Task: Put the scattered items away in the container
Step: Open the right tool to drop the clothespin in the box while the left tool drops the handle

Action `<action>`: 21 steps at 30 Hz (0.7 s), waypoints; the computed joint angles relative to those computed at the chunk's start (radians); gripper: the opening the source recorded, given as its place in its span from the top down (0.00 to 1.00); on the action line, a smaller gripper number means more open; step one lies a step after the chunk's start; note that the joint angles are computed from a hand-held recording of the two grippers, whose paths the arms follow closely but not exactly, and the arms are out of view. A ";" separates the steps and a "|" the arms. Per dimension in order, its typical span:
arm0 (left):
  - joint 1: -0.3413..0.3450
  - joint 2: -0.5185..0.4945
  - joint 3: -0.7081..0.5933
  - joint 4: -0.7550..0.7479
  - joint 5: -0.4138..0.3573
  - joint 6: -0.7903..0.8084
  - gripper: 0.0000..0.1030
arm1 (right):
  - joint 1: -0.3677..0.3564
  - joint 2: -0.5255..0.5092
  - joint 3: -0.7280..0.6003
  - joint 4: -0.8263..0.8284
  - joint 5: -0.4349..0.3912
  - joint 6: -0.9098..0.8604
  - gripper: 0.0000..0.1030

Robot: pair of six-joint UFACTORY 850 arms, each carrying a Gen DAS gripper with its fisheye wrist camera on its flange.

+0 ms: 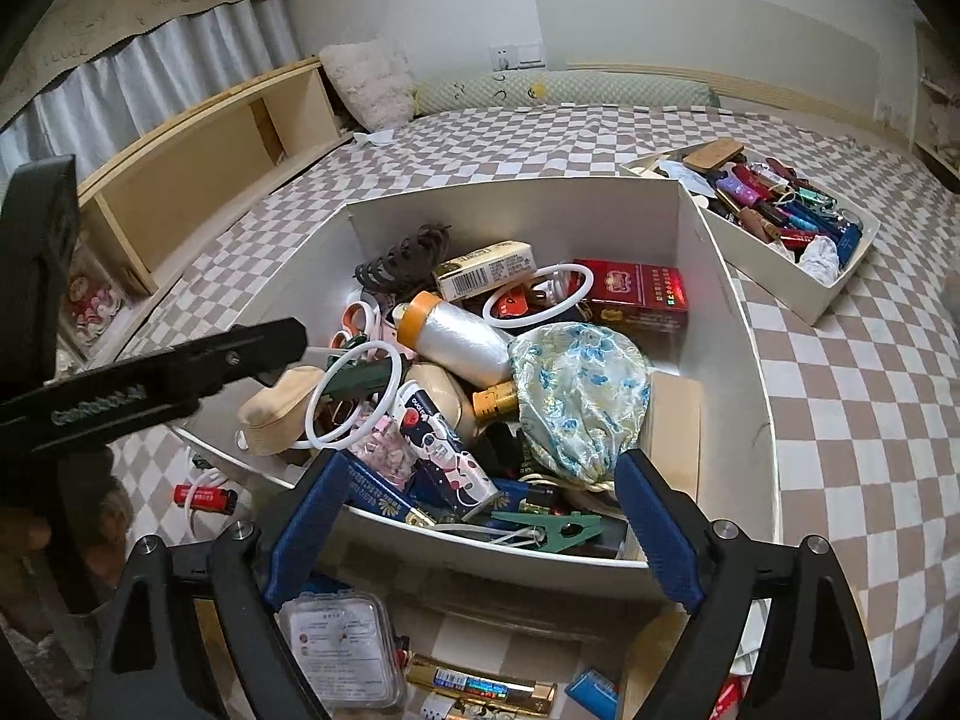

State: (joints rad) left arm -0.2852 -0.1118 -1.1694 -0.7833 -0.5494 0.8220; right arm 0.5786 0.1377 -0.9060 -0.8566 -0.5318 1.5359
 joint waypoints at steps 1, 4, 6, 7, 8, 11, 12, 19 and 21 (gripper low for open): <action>-0.002 -0.002 0.000 0.003 0.001 -0.003 0.21 | 0.000 0.001 0.001 -0.002 0.002 0.003 0.13; -0.006 -0.009 -0.004 0.013 0.004 -0.013 0.21 | -0.001 0.004 0.005 -0.005 0.008 0.004 0.13; -0.009 -0.011 -0.005 0.020 0.007 -0.021 0.21 | -0.001 0.003 0.004 -0.002 0.005 0.001 0.13; -0.010 -0.012 -0.005 0.023 0.009 -0.024 0.21 | -0.001 0.003 0.003 0.000 0.004 -0.002 0.13; -0.010 -0.013 -0.005 0.026 0.010 -0.025 0.21 | 0.000 0.003 0.003 -0.001 0.002 0.001 0.13; -0.012 -0.016 -0.005 0.035 0.011 -0.030 0.21 | 0.001 0.003 0.005 -0.011 0.004 0.011 0.13; -0.013 -0.017 -0.006 0.038 0.011 -0.031 0.21 | 0.002 0.003 0.005 -0.015 0.004 0.014 0.13; -0.028 -0.012 0.004 0.088 0.042 -0.058 0.05 | -0.001 0.001 0.003 -0.004 0.004 0.001 0.12; -0.028 -0.011 0.004 0.084 0.033 -0.052 0.05 | -0.001 0.002 0.003 0.000 0.006 0.000 0.12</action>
